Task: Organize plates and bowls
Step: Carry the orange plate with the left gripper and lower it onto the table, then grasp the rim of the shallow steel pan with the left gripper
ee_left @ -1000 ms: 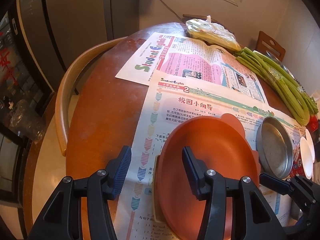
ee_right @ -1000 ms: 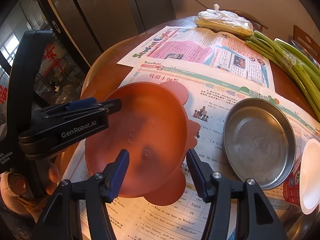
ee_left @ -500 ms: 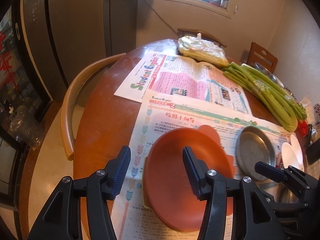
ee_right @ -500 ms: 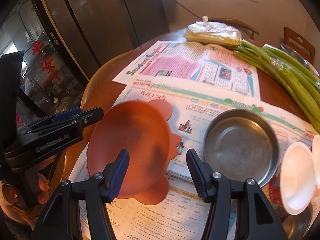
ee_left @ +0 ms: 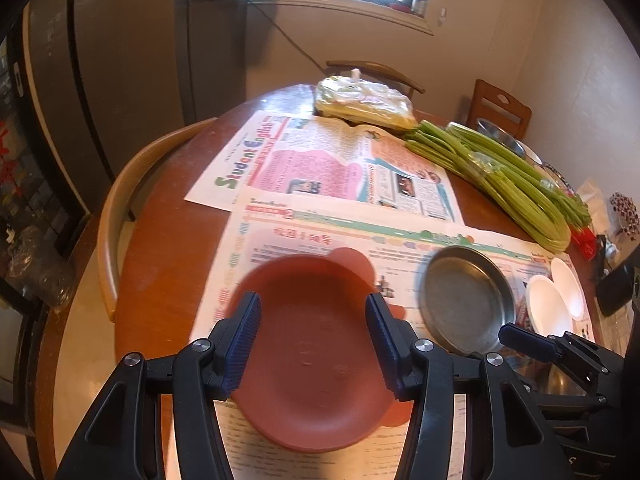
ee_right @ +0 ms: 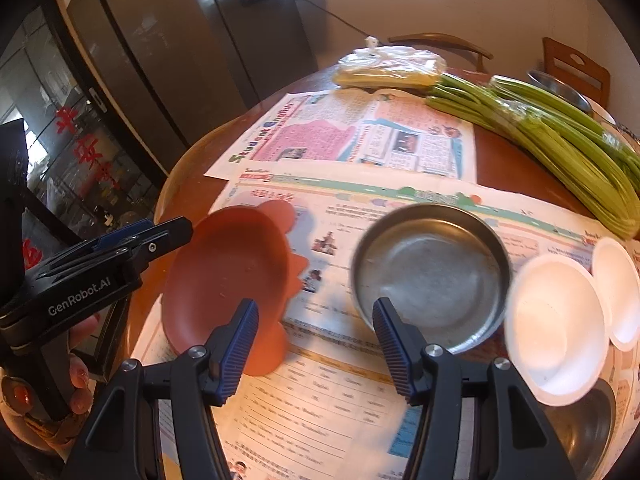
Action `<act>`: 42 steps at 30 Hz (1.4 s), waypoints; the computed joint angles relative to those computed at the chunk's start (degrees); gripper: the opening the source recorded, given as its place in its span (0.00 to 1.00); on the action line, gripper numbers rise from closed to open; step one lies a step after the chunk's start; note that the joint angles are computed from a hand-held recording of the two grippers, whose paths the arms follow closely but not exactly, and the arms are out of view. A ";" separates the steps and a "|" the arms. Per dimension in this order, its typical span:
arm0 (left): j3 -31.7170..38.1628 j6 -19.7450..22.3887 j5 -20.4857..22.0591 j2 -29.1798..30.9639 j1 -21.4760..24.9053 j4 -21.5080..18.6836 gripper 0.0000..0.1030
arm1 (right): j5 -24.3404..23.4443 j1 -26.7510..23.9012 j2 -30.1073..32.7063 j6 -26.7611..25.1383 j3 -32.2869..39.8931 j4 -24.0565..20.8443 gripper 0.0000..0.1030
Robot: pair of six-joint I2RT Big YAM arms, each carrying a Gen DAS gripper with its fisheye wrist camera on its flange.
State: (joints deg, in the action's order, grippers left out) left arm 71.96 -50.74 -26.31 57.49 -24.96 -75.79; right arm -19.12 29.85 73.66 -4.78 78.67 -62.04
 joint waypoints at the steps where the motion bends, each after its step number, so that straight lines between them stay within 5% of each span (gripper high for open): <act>1: 0.24 -0.18 -0.12 0.41 -0.49 0.00 0.54 | -0.26 -0.55 -0.12 -0.01 -0.18 -0.04 0.58; 25: 6.99 3.64 2.88 12.97 -4.55 2.41 0.54 | -4.06 -9.19 1.02 0.74 -2.31 -2.13 0.58; 42: 9.91 7.66 6.45 20.48 -1.69 4.09 0.54 | -0.30 -11.58 3.82 3.28 -1.59 -0.75 0.58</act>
